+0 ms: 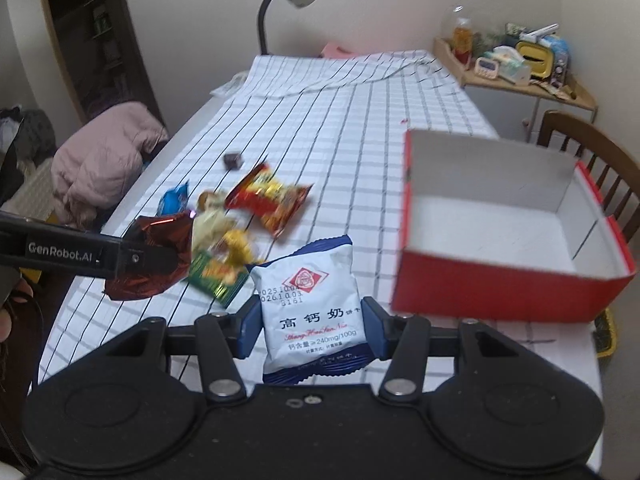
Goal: Organize snacks
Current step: 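Carry both packets into the red box and open both tools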
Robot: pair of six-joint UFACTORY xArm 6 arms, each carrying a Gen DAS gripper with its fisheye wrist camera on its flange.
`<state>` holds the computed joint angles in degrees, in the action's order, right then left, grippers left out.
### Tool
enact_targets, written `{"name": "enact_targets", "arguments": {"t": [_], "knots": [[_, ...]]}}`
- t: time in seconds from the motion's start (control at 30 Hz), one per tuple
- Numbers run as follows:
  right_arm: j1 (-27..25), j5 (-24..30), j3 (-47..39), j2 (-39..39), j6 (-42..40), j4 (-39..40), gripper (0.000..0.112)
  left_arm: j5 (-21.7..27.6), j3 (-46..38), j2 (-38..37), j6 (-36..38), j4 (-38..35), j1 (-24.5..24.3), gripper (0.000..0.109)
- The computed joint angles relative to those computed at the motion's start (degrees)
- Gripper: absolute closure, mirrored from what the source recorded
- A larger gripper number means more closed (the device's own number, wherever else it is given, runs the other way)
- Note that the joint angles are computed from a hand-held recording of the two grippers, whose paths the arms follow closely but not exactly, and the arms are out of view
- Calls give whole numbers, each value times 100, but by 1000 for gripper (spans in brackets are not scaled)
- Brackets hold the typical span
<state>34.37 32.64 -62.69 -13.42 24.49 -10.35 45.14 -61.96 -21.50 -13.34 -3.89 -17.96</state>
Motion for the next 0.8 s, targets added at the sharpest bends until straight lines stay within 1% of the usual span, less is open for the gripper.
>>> {"name": "enact_targets", "arguments": {"t": [0.23, 0.4, 0.5, 0.67, 0.8], "knots": [[-523, 57, -326, 106, -495, 124, 61, -5, -1153, 913, -128, 260, -361, 52], [-925, 55, -564, 314, -871, 264, 61, 189, -2184, 1791, -257, 452, -611, 52], [-1180, 56, -694, 448, -1098, 388, 61, 373, -2905, 2387, -290, 543, -738, 52], [-1593, 127, -950, 741, -1514, 614, 61, 821, -4347, 3507, -312, 563, -921, 52], [-1895, 198, -1179, 1023, -1857, 804, 61, 1279, -5731, 4521, -327, 721, -1095, 52]]}}
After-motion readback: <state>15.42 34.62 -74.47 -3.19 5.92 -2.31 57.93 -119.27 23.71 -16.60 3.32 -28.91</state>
